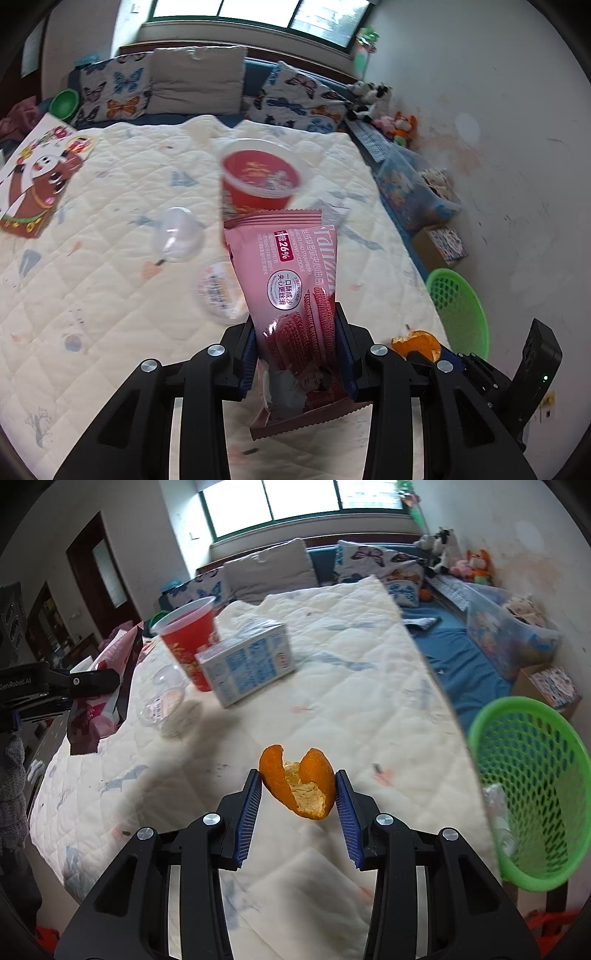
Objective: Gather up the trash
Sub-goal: 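Carry the orange peel and pink snack bag to the basket and release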
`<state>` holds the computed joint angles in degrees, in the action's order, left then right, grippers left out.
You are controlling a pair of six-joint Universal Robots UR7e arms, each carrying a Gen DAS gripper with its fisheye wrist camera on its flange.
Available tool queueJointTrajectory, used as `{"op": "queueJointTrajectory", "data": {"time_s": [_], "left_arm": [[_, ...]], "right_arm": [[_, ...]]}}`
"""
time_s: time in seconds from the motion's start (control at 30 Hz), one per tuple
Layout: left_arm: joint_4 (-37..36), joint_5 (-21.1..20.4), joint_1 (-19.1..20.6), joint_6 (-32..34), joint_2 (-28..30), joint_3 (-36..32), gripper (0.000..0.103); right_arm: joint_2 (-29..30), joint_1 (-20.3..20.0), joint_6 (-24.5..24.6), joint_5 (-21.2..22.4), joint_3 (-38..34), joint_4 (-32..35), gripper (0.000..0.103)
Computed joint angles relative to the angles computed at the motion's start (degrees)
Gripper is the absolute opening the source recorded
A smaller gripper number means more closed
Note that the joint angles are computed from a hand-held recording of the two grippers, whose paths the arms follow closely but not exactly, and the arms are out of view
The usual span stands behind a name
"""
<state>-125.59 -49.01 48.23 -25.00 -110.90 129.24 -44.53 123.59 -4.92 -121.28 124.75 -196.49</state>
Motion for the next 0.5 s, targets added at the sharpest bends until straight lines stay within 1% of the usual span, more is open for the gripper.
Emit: {"op": "queueJointTrajectory", "data": {"time_s": [0.23,0.5], "left_arm": [[-4.10,-3.98,-2.42,1.62,7.15,0.13,0.036],[-7.96,-7.10,-5.36,3.32,16.28,-0.99,0.036]], "right_arm": [[-6.51,-2.83,0.33,-4.66,6.28,-4.00,0.041],[-14.64,-8.54,-0.16,-10.11,11.85,-6.21,0.042]]}}
